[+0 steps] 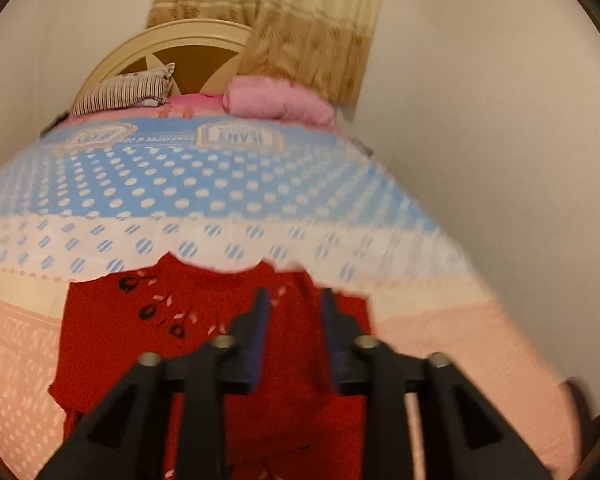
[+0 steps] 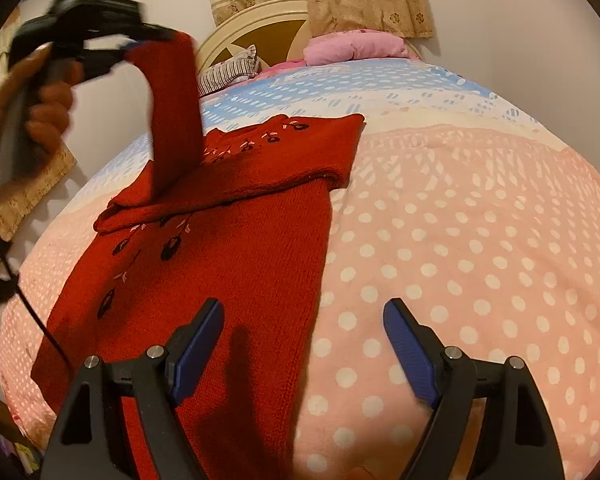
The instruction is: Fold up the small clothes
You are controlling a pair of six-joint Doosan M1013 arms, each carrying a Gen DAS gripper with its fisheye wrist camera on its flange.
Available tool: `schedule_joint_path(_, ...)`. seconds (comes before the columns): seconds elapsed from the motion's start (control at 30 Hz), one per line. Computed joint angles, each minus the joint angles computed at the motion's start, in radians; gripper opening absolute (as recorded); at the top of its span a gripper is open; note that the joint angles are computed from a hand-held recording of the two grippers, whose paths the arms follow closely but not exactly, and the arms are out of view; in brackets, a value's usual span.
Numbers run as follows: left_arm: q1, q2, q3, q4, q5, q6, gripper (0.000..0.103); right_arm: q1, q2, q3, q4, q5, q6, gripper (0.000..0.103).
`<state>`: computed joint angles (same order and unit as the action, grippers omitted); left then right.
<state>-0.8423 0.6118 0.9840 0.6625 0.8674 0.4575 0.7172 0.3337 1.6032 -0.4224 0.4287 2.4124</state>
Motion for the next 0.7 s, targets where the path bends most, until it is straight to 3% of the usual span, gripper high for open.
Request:
schedule_joint_path(0.07,-0.016,0.009,0.011,0.028,0.031,0.028,0.06,0.004,0.002,0.001,-0.028,-0.001,0.019,0.082)
schedule_joint_path(0.17,-0.029,-0.009,0.059,0.056,0.046,0.075,0.06,0.003,-0.001,0.01,-0.036,-0.017,0.027,0.082)
schedule_joint_path(0.23,-0.036,-0.031,0.109,0.098,0.046,0.079,0.068,0.001,-0.002,0.014,-0.038,-0.026,0.031,0.082)
schedule_joint_path(0.3,-0.048,-0.065,0.191,0.212,0.097,0.045,0.082,0.002,-0.004,0.017,-0.05,-0.031,0.041,0.082)
schedule_joint_path(0.43,-0.026,-0.11,0.308,0.259,0.184,0.035,0.082,-0.001,-0.011,0.022,-0.033,-0.043,0.037,0.082)
schedule_joint_path(0.53,0.009,-0.119,0.342,0.228,0.239,0.025,0.082,-0.011,-0.01,-0.007,0.073,-0.02,-0.067,0.082)
schedule_joint_path(0.63,0.054,-0.127,0.363,0.13,0.231,0.011,0.082,-0.022,0.008,-0.088,0.204,0.026,-0.241,0.082)
schedule_joint_path(0.7,0.067,-0.126,0.368,0.098,0.222,-0.014,0.088,-0.039,0.03,-0.147,0.325,0.053,-0.349,0.081)
